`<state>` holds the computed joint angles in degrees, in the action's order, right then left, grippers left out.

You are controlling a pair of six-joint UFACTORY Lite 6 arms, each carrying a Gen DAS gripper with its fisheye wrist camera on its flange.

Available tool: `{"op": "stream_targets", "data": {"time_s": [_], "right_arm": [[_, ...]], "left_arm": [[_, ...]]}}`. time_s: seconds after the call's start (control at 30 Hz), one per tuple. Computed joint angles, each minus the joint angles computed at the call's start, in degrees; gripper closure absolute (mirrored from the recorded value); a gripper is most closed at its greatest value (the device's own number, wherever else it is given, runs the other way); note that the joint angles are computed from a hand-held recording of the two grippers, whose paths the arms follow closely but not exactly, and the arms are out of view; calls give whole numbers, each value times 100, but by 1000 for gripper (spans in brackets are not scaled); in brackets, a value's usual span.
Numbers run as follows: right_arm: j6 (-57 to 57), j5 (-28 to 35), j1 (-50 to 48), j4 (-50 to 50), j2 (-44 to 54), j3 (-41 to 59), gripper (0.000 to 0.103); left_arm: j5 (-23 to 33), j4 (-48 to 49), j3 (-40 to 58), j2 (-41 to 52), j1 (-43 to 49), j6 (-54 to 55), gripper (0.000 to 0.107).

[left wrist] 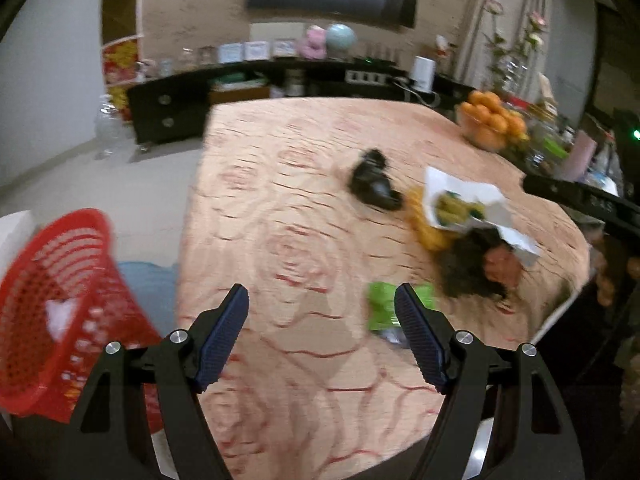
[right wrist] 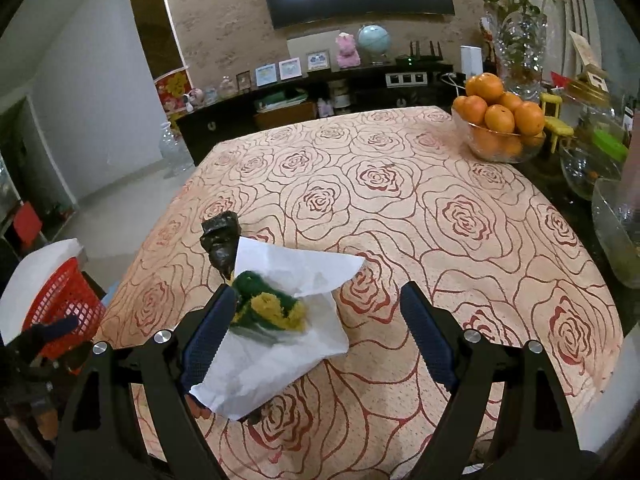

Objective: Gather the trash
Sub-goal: 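Grasp the green packet on the table with left while right reaches toward the dark crumpled bag, then grasp the dark crumpled bag with brown paper using the right gripper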

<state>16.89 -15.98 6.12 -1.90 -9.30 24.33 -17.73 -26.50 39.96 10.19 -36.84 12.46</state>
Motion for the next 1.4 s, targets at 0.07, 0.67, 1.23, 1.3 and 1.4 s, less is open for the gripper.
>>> {"op": "stream_targets", "data": {"time_s": [0.07, 0.67, 1.23, 1.3, 1.4], "right_arm": [[60, -2, -34, -58, 25, 6, 22], [-419, -85, -3, 449, 223, 32, 22], [-2985, 157, 1468, 3240, -2076, -1270, 22], [-3787, 178, 1916, 4174, -2231, -1386, 22], [-4113, 53, 2691, 4767, -1991, -1441, 22]], "left_arm": [[37, 270, 259, 318, -94, -237, 34], [285, 1379, 1568, 1843, -424, -1062, 77], [-129, 639, 378, 537, -151, -472, 84], [-165, 647, 160, 250, -20, -519, 84], [-156, 889, -117, -127, 201, -822, 84]]}}
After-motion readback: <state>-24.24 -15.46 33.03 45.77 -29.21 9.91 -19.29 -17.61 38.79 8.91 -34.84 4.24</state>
